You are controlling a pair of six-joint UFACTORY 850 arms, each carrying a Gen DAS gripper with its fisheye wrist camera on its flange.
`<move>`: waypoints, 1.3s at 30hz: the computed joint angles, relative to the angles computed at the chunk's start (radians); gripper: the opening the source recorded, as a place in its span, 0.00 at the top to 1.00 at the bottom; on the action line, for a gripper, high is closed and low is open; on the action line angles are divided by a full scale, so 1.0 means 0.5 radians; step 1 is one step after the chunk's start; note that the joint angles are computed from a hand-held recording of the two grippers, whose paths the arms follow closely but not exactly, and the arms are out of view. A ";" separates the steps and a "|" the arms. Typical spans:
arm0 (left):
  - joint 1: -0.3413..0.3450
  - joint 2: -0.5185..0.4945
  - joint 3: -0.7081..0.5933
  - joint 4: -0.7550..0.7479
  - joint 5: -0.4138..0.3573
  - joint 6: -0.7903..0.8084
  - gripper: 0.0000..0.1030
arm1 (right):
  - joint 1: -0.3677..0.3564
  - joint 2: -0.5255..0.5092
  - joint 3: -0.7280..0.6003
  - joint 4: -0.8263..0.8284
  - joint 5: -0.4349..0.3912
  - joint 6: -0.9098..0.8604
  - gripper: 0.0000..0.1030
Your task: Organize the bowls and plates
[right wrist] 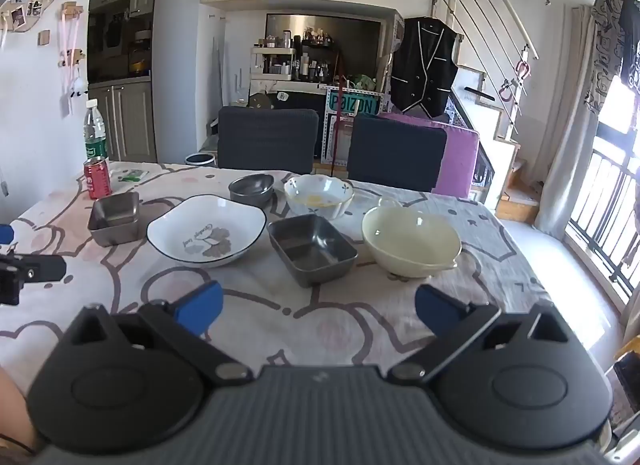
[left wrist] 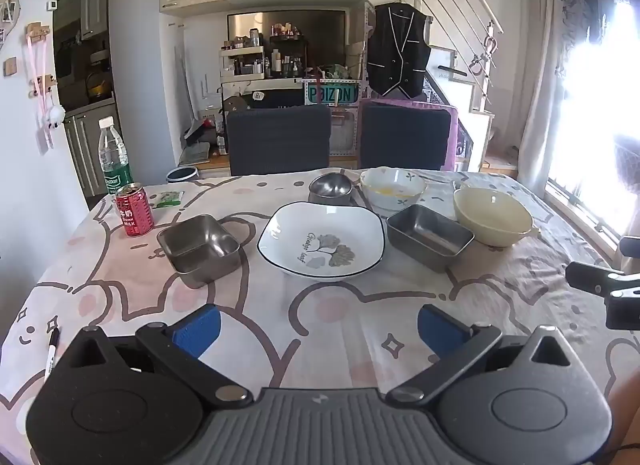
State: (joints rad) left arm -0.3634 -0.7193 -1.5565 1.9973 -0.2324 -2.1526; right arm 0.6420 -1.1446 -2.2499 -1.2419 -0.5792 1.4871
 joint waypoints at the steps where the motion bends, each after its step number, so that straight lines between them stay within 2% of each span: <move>1: 0.000 0.000 0.000 0.000 0.000 0.000 0.00 | 0.001 -0.002 -0.002 -0.004 -0.004 0.002 0.00; 39: -0.011 -0.015 -0.011 -0.035 0.016 0.019 0.00 | 0.000 -0.016 -0.030 0.077 -0.013 -0.095 0.00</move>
